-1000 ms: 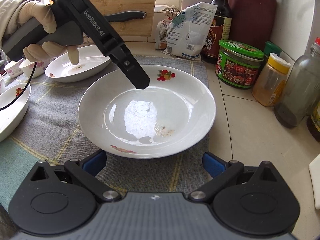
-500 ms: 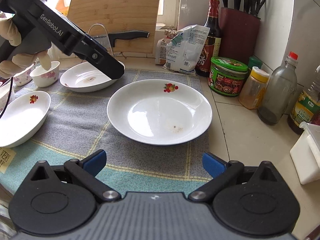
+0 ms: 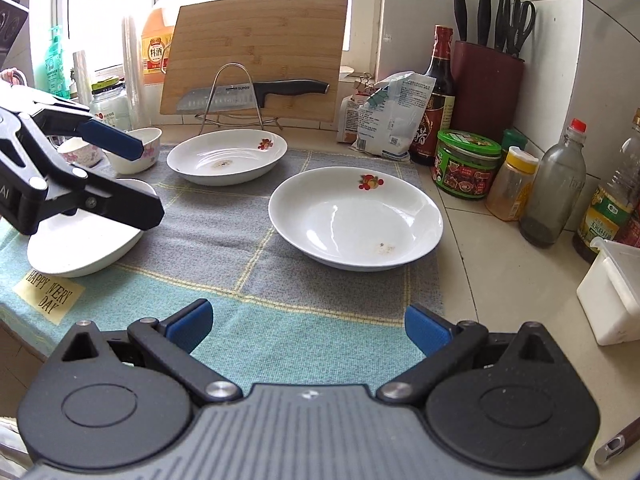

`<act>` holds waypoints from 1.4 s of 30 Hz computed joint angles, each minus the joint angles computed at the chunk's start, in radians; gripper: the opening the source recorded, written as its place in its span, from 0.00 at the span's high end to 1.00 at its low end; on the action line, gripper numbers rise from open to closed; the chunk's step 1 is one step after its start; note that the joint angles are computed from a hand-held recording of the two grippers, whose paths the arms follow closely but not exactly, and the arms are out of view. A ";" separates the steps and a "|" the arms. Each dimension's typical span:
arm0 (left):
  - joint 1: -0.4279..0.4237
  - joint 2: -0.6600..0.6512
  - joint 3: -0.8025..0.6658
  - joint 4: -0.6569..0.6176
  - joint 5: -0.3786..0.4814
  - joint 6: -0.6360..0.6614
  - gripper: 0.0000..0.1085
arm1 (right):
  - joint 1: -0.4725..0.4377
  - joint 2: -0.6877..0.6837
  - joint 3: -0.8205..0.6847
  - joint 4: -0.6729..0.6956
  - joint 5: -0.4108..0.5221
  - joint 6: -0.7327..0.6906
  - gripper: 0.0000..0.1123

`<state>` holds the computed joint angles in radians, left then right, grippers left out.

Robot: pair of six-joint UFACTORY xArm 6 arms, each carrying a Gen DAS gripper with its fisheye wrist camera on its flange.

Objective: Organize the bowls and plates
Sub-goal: 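Withdraw both tools and move them toward the remaining plates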

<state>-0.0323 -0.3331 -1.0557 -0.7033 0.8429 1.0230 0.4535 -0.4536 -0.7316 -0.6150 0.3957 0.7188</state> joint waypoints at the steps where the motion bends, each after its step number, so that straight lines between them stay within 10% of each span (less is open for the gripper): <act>1: 0.009 -0.024 0.026 0.007 -0.005 -0.020 0.06 | 0.004 -0.001 0.003 0.000 -0.002 -0.001 0.08; 18: 0.207 -0.192 0.219 0.093 0.012 -0.107 0.06 | 0.083 0.141 -0.074 0.201 -0.071 -0.166 0.08; 34: 0.322 -0.049 0.211 0.126 -0.091 0.037 0.06 | 0.145 0.385 -0.341 0.403 -0.009 -0.375 0.08; 42: 0.345 0.071 0.113 0.031 -0.008 0.182 0.06 | 0.161 0.477 -0.470 0.328 0.053 -0.295 0.08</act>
